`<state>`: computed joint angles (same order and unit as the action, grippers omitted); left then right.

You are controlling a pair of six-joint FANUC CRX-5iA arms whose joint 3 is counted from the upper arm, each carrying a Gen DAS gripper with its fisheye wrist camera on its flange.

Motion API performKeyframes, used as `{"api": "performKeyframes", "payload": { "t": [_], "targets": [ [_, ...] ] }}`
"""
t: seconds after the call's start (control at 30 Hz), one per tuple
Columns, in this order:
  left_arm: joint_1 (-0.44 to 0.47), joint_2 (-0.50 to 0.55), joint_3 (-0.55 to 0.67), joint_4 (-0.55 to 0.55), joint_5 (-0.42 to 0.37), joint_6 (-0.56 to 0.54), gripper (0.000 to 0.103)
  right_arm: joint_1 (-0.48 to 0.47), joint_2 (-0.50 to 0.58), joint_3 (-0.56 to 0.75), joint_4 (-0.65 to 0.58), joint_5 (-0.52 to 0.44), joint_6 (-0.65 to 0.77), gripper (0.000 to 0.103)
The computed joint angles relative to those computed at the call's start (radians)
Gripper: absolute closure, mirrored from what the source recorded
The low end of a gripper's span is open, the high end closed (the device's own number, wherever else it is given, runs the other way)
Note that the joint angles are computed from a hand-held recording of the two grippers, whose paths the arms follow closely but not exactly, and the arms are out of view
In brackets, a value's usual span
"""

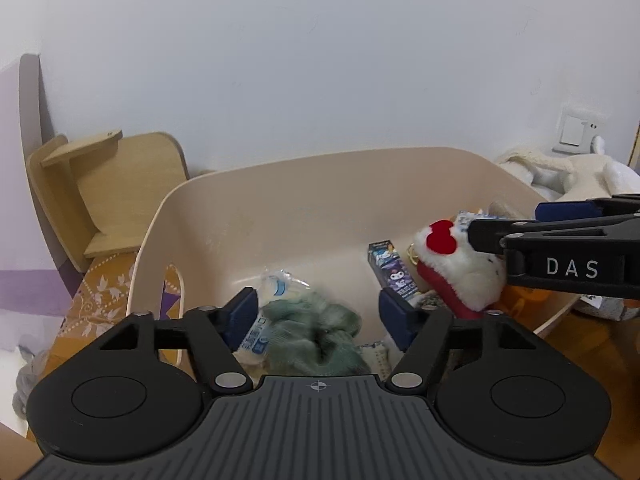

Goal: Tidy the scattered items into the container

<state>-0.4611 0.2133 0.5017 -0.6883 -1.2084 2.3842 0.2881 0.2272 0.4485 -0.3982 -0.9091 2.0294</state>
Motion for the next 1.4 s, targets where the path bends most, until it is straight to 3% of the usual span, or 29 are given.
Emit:
{"api": "performKeyframes", "payload": {
  "t": [0.07, 0.27, 0.57, 0.87, 1.4],
  "targets": [
    [-0.004, -0.003, -0.001, -0.003, 0.007, 0.004, 0.024, -0.007, -0.008, -0.001, -0.021, -0.001, 0.013, 0.025],
    [-0.020, -0.001, 0.012, -0.018, 0.001, -0.005, 0.020, -0.035, -0.018, 0.025, -0.095, -0.031, 0.030, 0.014],
    [-0.038, 0.000, 0.026, -0.029, -0.009, -0.003, 0.020, -0.036, -0.032, 0.017, -0.096, -0.027, 0.033, 0.010],
    [-0.085, -0.016, 0.024, -0.107, -0.050, 0.104, 0.020, -0.073, -0.042, 0.020, -0.149, -0.058, 0.041, 0.008],
    [-0.214, -0.038, 0.027, -0.223, -0.163, 0.193, 0.020, -0.134, -0.182, -0.123, -0.242, -0.015, 0.140, 0.005]
  ]
}}
